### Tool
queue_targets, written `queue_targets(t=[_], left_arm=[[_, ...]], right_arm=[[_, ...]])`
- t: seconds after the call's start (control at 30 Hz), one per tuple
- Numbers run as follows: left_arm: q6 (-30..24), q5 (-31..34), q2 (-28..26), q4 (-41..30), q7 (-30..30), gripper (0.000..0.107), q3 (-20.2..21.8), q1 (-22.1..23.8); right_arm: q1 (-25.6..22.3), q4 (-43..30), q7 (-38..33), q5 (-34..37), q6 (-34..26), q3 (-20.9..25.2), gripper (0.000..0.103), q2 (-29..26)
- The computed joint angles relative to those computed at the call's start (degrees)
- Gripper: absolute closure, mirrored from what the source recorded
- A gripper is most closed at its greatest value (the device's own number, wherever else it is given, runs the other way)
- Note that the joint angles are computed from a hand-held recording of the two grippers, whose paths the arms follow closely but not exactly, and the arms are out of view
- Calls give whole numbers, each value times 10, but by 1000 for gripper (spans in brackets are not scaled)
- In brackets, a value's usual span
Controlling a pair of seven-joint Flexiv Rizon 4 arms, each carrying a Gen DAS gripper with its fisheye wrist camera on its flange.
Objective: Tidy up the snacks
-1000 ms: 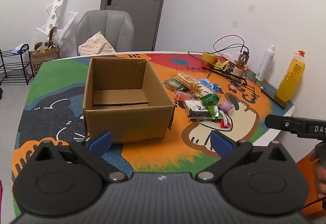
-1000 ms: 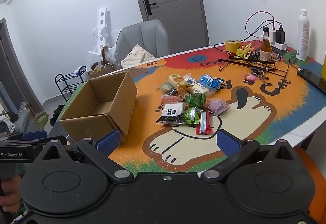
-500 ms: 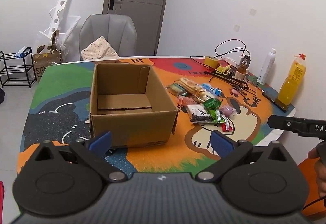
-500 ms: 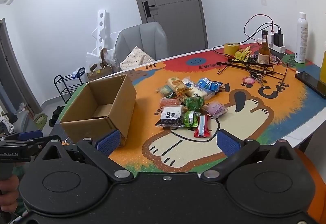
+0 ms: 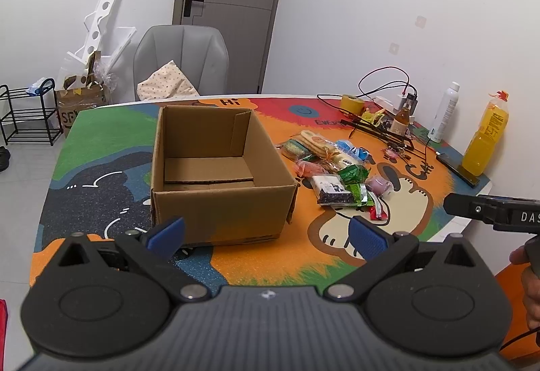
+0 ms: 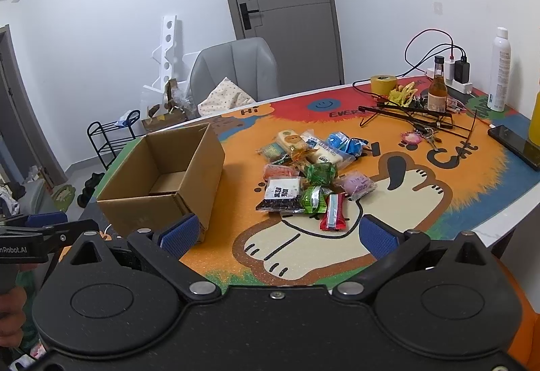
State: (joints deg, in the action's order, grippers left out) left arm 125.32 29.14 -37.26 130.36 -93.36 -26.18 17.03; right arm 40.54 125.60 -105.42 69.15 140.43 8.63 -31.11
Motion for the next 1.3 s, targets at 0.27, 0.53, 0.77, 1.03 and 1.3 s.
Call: queue_targets(t=[0.27, 0.53, 0.77, 1.03, 1.3], left_arm=[[0, 1, 1, 0, -2, 4, 1, 0], [0, 3, 0, -1, -2, 4, 0, 1], [1, 4, -1, -2, -2, 4, 0, 2], [-1, 7, 0, -2, -2, 4, -3, 7], [2, 6, -1, -2, -2, 4, -1, 4]], right_arm=[[-1, -2, -4, 3, 0, 2, 0, 1], [-2, -7, -19, 11, 0, 2, 0, 5], [-4, -9, -29, 14, 3, 4, 0, 3], [-8, -6, -25, 9, 4, 8, 0, 5], [-7, -7, -27, 11, 4, 7, 0, 5]])
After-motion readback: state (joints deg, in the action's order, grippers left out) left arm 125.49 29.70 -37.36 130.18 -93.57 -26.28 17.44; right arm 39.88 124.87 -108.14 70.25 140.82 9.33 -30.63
